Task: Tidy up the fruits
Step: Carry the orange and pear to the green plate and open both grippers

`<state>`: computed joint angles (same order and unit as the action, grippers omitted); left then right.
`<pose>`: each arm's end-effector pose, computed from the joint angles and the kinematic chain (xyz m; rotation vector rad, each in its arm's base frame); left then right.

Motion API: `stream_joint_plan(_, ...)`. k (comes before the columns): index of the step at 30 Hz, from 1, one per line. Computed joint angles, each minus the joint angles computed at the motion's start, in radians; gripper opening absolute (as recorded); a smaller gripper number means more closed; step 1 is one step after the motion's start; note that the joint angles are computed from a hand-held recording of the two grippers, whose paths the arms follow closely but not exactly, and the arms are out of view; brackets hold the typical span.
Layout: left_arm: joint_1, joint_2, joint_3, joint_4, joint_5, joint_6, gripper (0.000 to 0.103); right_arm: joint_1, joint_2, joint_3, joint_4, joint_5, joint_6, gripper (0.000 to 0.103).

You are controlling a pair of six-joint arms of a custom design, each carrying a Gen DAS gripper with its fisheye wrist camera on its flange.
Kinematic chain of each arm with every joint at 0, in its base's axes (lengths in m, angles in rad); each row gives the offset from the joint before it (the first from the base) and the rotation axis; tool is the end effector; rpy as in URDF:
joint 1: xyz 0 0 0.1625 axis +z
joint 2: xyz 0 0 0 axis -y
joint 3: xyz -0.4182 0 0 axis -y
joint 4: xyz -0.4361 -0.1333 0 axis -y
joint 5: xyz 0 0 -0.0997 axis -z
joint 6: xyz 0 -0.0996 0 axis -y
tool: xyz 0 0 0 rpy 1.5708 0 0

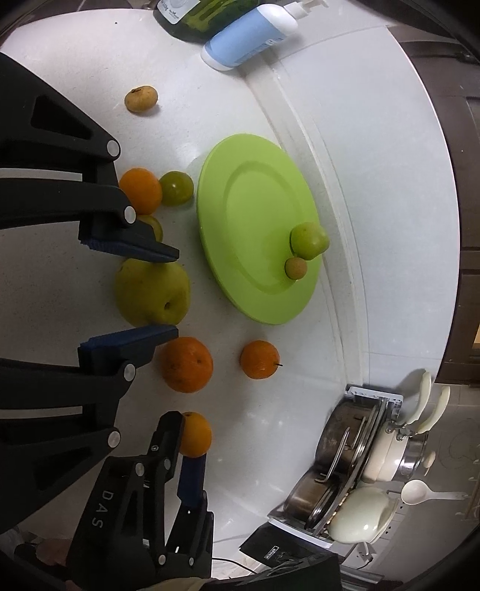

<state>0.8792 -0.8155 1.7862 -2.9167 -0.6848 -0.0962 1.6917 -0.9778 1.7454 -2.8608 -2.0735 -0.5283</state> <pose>-0.2517 -0.6339 0.0850 0.4824 2.2872 -0.8321 0.1664 -0.6622 0.1806 0.6351 -2.4256 0.5249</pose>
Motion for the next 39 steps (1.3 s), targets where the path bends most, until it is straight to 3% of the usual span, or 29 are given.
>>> stream_joint_plan(6, 0.014, 0.008, -0.012, 0.058, -0.005, -0.026, 0.048, -0.003, -0.013, 0.015, 0.006, 0.003, 0.013, 0.039)
stream_joint_plan(20, 0.018, 0.022, -0.026, 0.027, -0.011, 0.014, 0.047, -0.003, -0.010, 0.016, 0.004, 0.004, 0.013, 0.039)
stream_joint_plan(23, 0.007, 0.010, -0.010, 0.017, 0.000, 0.008, 0.043, 0.000, -0.016, 0.020, 0.000, 0.010, 0.007, 0.039)
stream_joint_plan(25, -0.003, 0.002, -0.001, -0.008, 0.012, 0.015, 0.024, 0.002, -0.020, 0.021, 0.002, 0.017, 0.007, 0.039)
stream_joint_plan(28, -0.005, -0.006, -0.003, -0.002, 0.007, 0.013, 0.022, 0.007, -0.027, 0.025, -0.005, 0.027, 0.003, 0.039)
stream_joint_plan(29, -0.002, -0.007, -0.002, 0.004, 0.003, 0.003, 0.022, 0.010, -0.026, 0.026, -0.008, 0.024, -0.002, 0.039)
stream_joint_plan(32, 0.002, -0.004, 0.003, 0.000, -0.002, 0.017, 0.037, 0.009, -0.024, 0.026, 0.007, 0.020, 0.008, 0.039)
stream_joint_plan(34, 0.008, -0.004, 0.000, 0.021, -0.018, 0.020, 0.052, 0.007, -0.026, 0.029, 0.014, 0.020, 0.013, 0.039)
stream_joint_plan(39, 0.026, 0.006, -0.019, 0.035, -0.072, 0.029, 0.055, 0.006, -0.028, 0.029, 0.020, 0.028, 0.021, 0.039)
